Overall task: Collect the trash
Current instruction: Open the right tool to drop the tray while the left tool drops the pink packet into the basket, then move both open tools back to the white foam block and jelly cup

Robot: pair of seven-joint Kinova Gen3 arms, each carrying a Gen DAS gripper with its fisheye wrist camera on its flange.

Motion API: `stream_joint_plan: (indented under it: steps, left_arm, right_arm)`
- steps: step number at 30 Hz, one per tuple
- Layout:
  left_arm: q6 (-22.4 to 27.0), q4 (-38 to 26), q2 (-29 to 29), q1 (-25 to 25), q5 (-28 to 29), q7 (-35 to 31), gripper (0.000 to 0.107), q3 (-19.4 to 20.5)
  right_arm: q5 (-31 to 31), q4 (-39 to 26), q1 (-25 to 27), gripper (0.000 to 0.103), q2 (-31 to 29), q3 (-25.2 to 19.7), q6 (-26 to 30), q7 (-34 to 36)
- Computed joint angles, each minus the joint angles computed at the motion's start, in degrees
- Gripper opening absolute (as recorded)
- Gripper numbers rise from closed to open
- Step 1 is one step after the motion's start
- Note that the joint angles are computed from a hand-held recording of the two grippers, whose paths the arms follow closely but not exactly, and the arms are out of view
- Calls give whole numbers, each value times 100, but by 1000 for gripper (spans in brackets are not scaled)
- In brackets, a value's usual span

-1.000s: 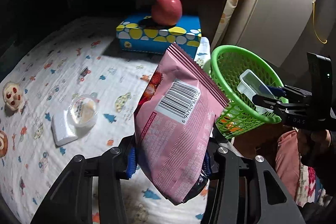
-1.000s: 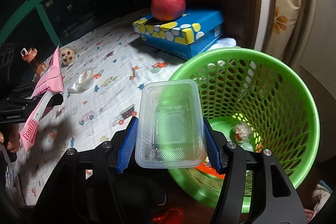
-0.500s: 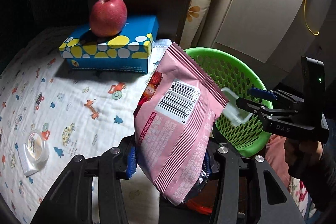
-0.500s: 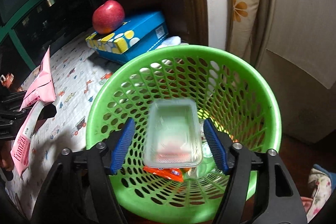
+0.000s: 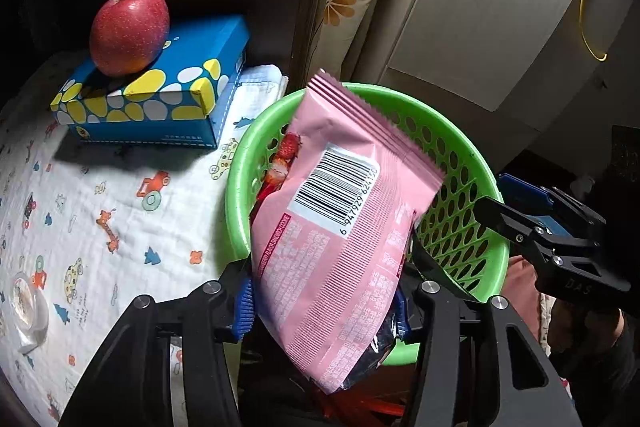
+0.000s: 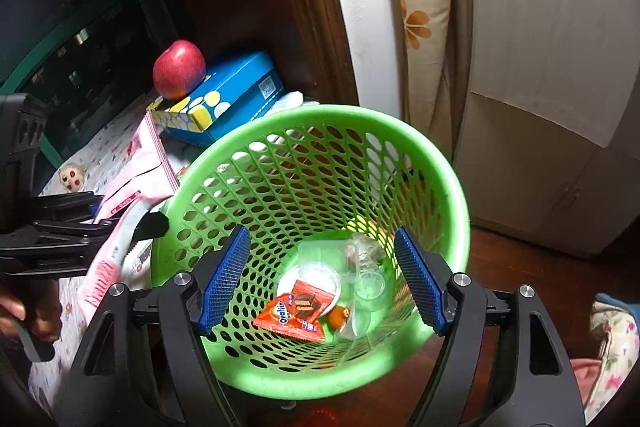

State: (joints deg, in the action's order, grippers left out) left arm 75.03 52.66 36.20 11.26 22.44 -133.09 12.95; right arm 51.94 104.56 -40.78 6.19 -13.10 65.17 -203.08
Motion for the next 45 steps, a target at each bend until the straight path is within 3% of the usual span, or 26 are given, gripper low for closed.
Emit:
stream_joint_plan:
  steps: [2, 3, 6, 9, 14, 20, 29, 37, 45]
  left_arm:
    - [-4, 5, 18, 64, -12, 43, 55, 2]
    - [-62, 50, 4, 119, -41, 82, 62, -15]
    - [-96, 108, 22, 148, -18, 81, 66, 25]
    - [-140, 193, 10, 137, 28, 86, 80, 43]
    - [-161, 253, -9, 177, -21, 56, 84, 28]
    - [-186, 312, -54, 119, 2, 24, 85, 30]
    - [-965, 1022, -540, -284, 94, -36, 85, -128]
    - [-1476, 1085, -571, -833, 65, 242, 85, -313]
    - [-1471, 622, -283, -1451, -18, 600, 84, -467]
  right_arm:
    - [25, 49, -33, 75, -60, -25, 65, -103]
    - [38, 66, -45, 75, -83, -42, 105, -143]
    - [64, 120, -78, 76, -168, -115, 239, -255]
    - [87, 135, -77, 76, -200, -165, 312, -316]
    - [126, 149, -65, 76, -232, -213, 360, -402]
    - [153, 147, -58, 76, -250, -244, 361, -423]
    - [260, -74, -31, 78, -114, -183, 144, -138]
    - [189, -585, -25, 78, 308, 69, -374, 548]
    - [-44, -1344, -113, 78, 886, 430, -908, 1496]
